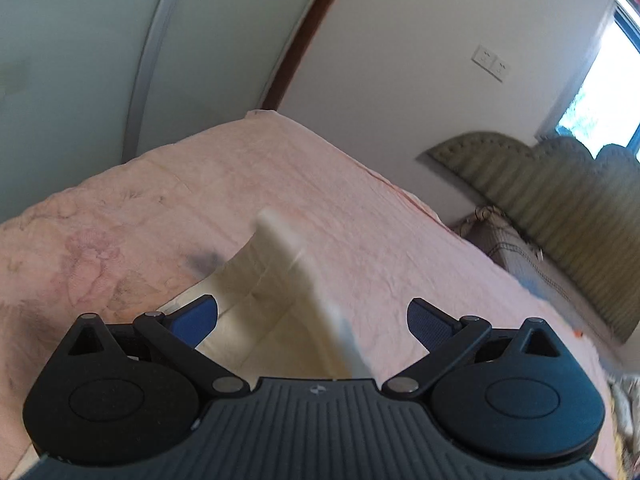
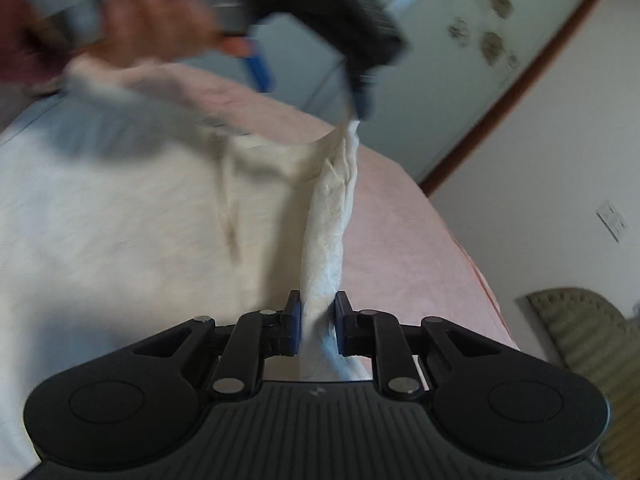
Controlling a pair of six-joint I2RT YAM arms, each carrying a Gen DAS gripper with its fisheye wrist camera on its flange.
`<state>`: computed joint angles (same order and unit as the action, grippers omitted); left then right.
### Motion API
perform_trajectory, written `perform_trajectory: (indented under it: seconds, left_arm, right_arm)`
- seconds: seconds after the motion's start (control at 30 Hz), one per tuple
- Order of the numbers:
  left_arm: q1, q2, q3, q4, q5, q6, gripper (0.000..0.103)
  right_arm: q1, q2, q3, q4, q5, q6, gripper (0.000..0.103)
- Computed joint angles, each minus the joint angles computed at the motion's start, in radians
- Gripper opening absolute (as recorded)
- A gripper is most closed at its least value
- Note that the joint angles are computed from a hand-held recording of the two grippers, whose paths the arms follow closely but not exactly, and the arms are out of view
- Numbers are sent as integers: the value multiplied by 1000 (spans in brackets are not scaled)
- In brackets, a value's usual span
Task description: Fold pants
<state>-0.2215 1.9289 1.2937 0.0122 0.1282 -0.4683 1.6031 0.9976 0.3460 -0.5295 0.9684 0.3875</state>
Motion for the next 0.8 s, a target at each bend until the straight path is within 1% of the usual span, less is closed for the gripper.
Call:
perform_trajectory:
  seconds: [0.03,0.07,0.1,0.13,0.17,0.2,0.23,0.27,0.33,0.37,0.4,0.43,0.47,0.5,0.53,0.57,0.6,0.63,0.67,0.7,0.73,0.77,0.8]
  left_arm:
    - [2,10,9,-8,-15,-16,98]
    - [1,18,24,-32,-33,-33,88]
    - [9,29,38,-58,-34,-48,82]
    - [17,38,46,-73,-17,-53,60]
    - [31,52,62,-100,17,-61,34]
    - [47,64,76,-126,62,-70,28]
    - [57,70,80,-144,85,-76,17]
    - [61,67,72,-145,87,-76,9]
    - [62,37,13,-98,78,-47,5]
    - [60,17,-18,-80,74,-32,4]
    - [59,-9,-57,-57,74,-14,3]
    - [62,-45,-118,-16,76,4,2]
    - [62,-67,-150,9,73,21,3]
    - [63,-85,-181,34,71,33,3]
    - [70,-110,-223,65,78,40,3]
    - [74,-123,-247,78,90,42,3]
    - [74,-134,-262,79,93,43,3]
    - [77,-147,-280,80,98,41,2]
    - [83,-165,-304,87,111,40,2]
    - [91,-192,-342,112,128,41,2]
    - [102,-220,-385,148,150,36,3]
    - [112,-243,-424,183,169,18,15]
    - [125,-264,-468,228,188,-12,19]
  right_arm:
    - [11,-1,-10,-8,-8,26,16]
    - [7,-18,-30,-1,-14,25,16]
    - [0,-33,-44,8,-15,13,16]
    - [-15,-66,-66,23,-21,-16,16]
    - [-32,-92,-83,38,-21,-41,17]
    - [-57,-104,-89,55,-21,-72,18]
    - [-105,-112,-96,93,-46,-129,20]
    - [-143,-108,-93,128,-68,-184,24]
    - [-204,-120,-111,208,-78,-288,45]
    - [-262,-100,-103,261,-109,-355,74]
    - [-317,-91,-102,327,-150,-431,78]
    - [-362,-112,-100,347,-207,-483,77]
    - [-395,-117,-66,323,-268,-491,77]
    - [-457,-115,-48,331,-337,-512,75]
    - [-491,-116,-50,333,-372,-515,66]
    - [-520,-102,-43,324,-392,-511,34]
    - [-541,-89,-39,318,-403,-499,23]
    - [-534,-105,-37,292,-402,-484,22]
    - [-531,-107,-36,280,-400,-488,16]
    - [-498,-58,-31,329,-369,-500,15]
    - [-463,-60,-30,311,-329,-488,14]
    - [-421,-63,-25,289,-297,-464,11]
    - [-365,-55,-21,271,-263,-414,10]
